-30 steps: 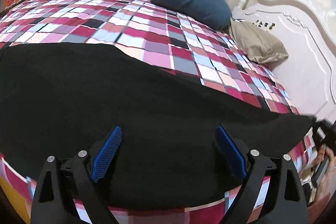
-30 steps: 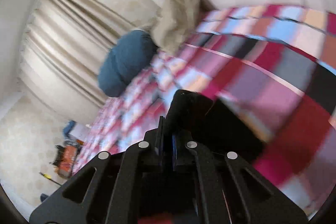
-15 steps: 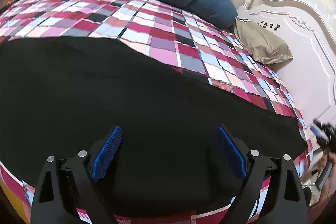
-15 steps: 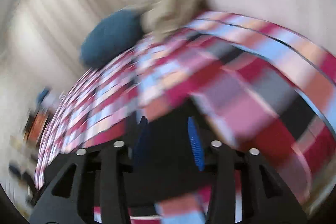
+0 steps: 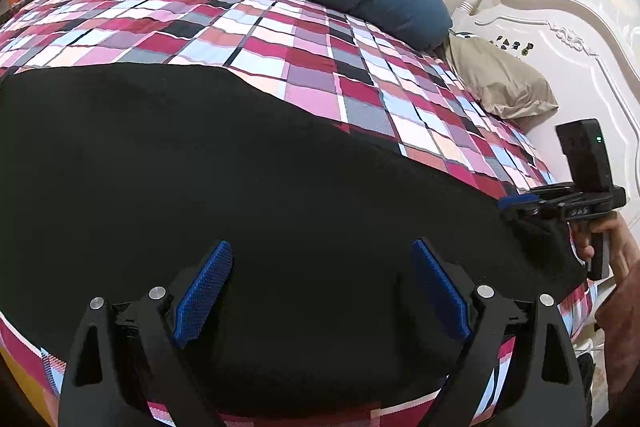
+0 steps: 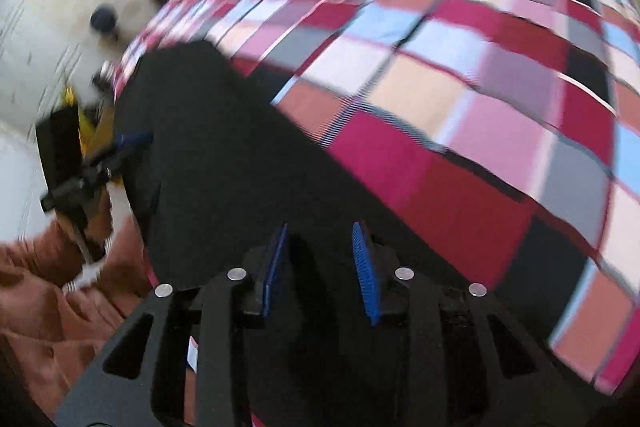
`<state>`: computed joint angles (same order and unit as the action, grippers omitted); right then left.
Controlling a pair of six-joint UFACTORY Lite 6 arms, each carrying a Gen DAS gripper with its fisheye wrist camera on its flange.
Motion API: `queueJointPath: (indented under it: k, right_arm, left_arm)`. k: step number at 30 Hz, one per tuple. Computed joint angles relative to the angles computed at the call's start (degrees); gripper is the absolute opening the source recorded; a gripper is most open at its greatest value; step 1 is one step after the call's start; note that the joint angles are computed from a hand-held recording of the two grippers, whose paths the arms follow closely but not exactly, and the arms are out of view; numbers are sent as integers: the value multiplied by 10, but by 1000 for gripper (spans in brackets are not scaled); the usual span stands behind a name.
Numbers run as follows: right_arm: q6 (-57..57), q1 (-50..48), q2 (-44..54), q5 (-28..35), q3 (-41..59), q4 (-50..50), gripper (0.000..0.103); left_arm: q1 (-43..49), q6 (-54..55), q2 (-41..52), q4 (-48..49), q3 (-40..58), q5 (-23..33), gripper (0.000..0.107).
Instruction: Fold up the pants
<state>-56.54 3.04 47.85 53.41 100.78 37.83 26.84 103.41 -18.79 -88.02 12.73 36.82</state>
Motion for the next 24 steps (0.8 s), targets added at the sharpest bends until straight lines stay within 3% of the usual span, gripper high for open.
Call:
queueJointPath:
  k: [8, 9, 11, 14, 19, 22, 24]
  right_arm:
    - [29, 26, 29, 16, 39, -56, 32]
    - [35, 34, 30, 10, 40, -67, 30]
    - [42, 40, 20, -1, 31, -81, 14]
    - [54, 60, -13, -44, -7, -107, 7]
    - [113, 78, -80, -108, -49, -149, 6]
    - [152, 69, -61, -121, -15, -154, 5]
    - [180, 63, -14, -92, 41, -164, 5]
  left_arm:
    - [2, 15, 19, -10, 8, 1, 90]
    - [4, 17, 20, -9, 8, 1, 90]
    - [-1, 18, 23, -14, 10, -3, 90]
    - [-3, 12, 29, -15, 16, -4, 90]
    - [-14, -4, 34, -19, 35, -7, 90]
    - [-25, -9, 40, -32, 47, -9, 90]
    - [-33, -2, 46, -44, 47, -13, 90]
